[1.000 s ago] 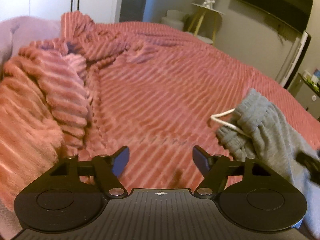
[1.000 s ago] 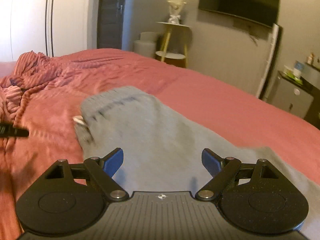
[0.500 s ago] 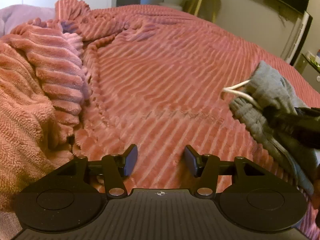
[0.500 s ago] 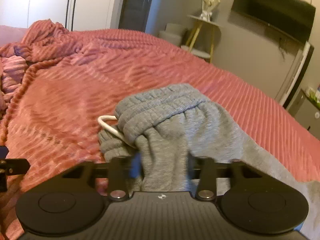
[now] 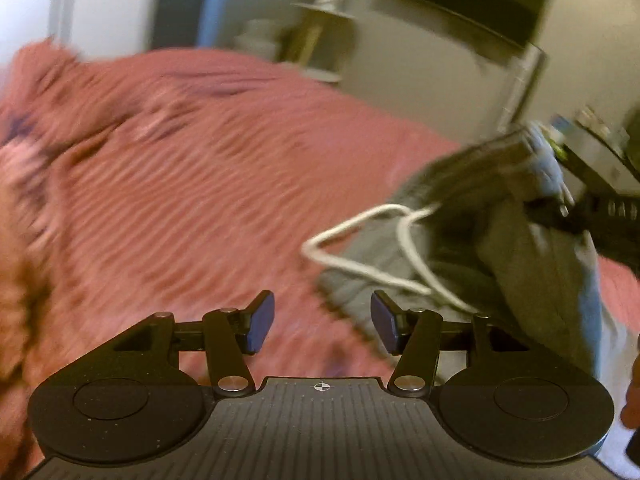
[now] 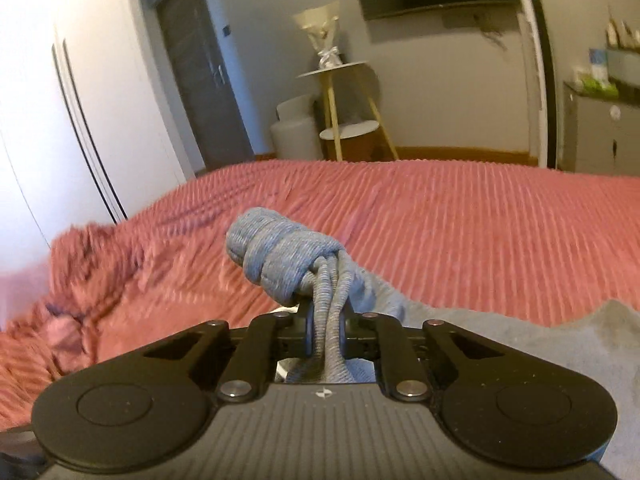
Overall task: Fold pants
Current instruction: 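Grasp the waistband with the right tool and lift it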
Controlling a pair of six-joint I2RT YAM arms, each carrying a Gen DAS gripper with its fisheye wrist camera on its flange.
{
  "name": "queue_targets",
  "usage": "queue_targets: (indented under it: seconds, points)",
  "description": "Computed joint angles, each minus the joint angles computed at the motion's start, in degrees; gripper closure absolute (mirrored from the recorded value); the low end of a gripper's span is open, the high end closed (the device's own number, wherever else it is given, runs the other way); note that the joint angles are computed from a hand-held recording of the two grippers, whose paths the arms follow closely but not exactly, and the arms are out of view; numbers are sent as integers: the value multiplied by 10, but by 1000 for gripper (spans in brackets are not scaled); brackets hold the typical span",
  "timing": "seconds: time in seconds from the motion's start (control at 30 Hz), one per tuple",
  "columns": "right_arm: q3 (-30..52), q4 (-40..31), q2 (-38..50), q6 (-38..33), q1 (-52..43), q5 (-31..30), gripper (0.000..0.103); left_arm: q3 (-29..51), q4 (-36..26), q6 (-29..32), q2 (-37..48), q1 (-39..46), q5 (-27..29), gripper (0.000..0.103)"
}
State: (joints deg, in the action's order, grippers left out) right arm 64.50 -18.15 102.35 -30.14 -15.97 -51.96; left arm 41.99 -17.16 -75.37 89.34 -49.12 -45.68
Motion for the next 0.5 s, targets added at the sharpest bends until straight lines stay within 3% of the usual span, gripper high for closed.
queue_targets:
  seconds: [0.13,0.23,0.33,0.4,0.47,0.5]
  points:
    - [42,-28,29,1,-12,-5,92,-2,139,108,48,39,29,46]
    - [50,-34,38,-6,-15,-9,92,34,140,150,103,63,42,47]
    - [53,-38,43,-16,-14,-9,92,85,93,193,159,60,17,56]
    - [56,-40,46,-16,-14,-8,92,83,107,217,165,54,6,72]
    - [58,-40,45,-13,-11,-6,92,61,151,243,150,50,19,101]
    - [58,-39,45,-13,-10,-6,92,53,164,236,144,43,26,101]
